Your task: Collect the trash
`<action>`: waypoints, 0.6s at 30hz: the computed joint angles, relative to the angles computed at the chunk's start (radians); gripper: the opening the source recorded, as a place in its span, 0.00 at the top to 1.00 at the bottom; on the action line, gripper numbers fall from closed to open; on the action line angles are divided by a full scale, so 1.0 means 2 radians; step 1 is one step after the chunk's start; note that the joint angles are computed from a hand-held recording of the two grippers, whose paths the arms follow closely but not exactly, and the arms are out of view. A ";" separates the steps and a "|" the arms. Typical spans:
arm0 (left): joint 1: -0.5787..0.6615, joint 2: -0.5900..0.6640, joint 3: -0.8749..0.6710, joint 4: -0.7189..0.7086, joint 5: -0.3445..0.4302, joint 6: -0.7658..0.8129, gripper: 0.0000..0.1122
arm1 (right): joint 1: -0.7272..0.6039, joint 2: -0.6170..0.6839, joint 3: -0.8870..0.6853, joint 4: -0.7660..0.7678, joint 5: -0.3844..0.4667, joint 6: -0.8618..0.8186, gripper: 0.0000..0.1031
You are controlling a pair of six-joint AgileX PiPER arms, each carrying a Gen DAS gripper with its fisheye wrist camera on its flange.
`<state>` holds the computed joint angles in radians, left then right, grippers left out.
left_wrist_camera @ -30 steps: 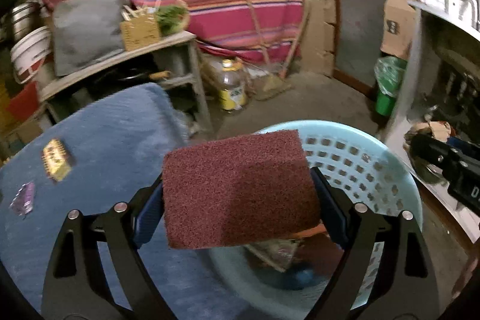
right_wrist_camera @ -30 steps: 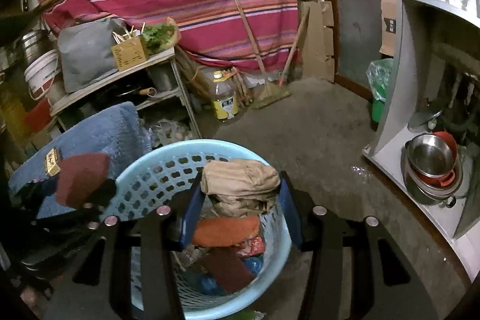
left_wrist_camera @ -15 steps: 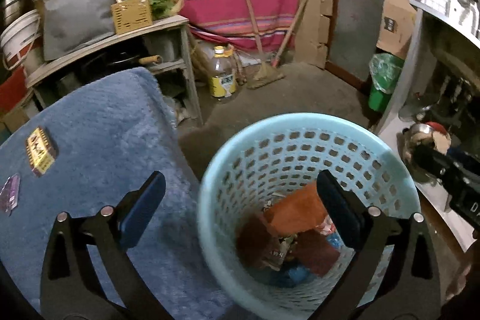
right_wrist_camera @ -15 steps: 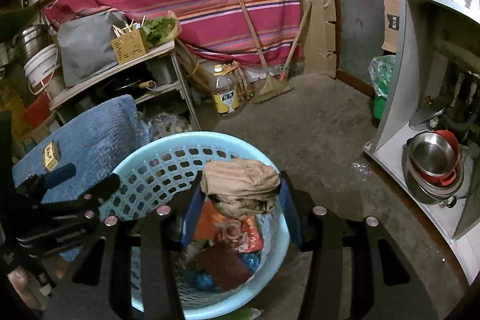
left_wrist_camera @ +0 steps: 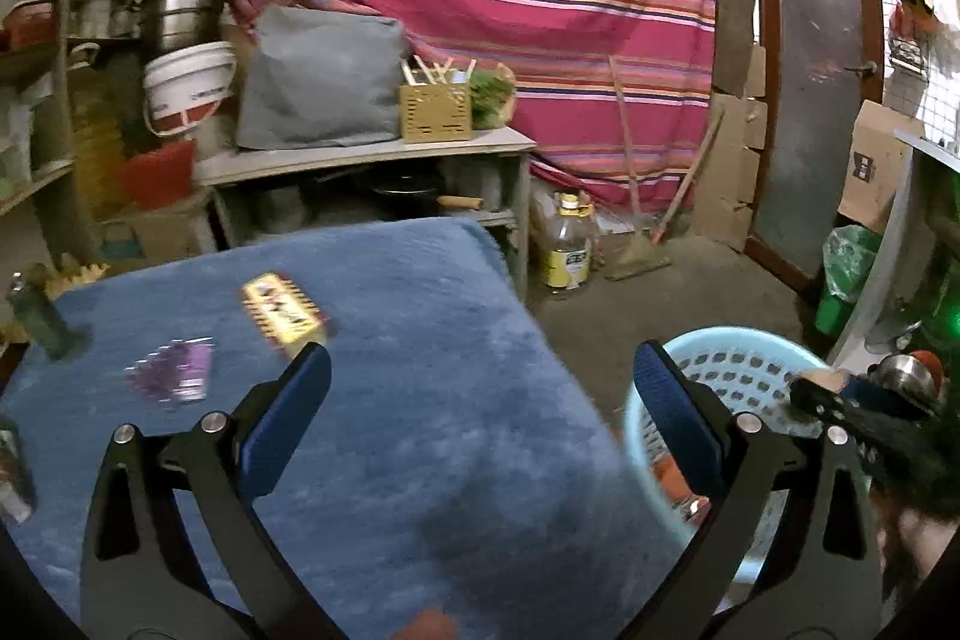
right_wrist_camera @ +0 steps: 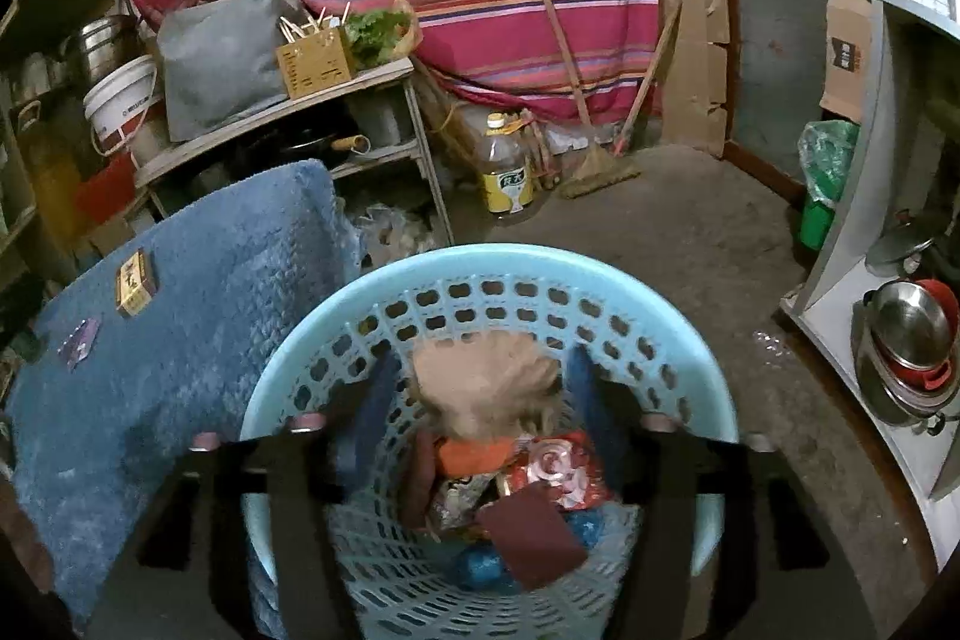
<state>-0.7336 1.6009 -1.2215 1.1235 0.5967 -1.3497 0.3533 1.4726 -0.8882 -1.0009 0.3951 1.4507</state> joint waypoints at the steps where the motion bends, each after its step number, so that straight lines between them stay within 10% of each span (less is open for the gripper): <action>1: 0.005 -0.015 0.015 -0.009 -0.002 0.004 0.13 | 0.008 0.002 0.001 -0.033 0.008 0.037 0.16; 18: 0.051 -0.346 0.272 -0.021 0.010 0.059 0.13 | 0.326 -0.051 -0.036 -0.102 0.270 0.158 0.04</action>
<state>-0.6310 0.9097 -0.6772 1.0815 0.6166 -1.2322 1.0053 1.3709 -0.9610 -1.2054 0.9361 1.7672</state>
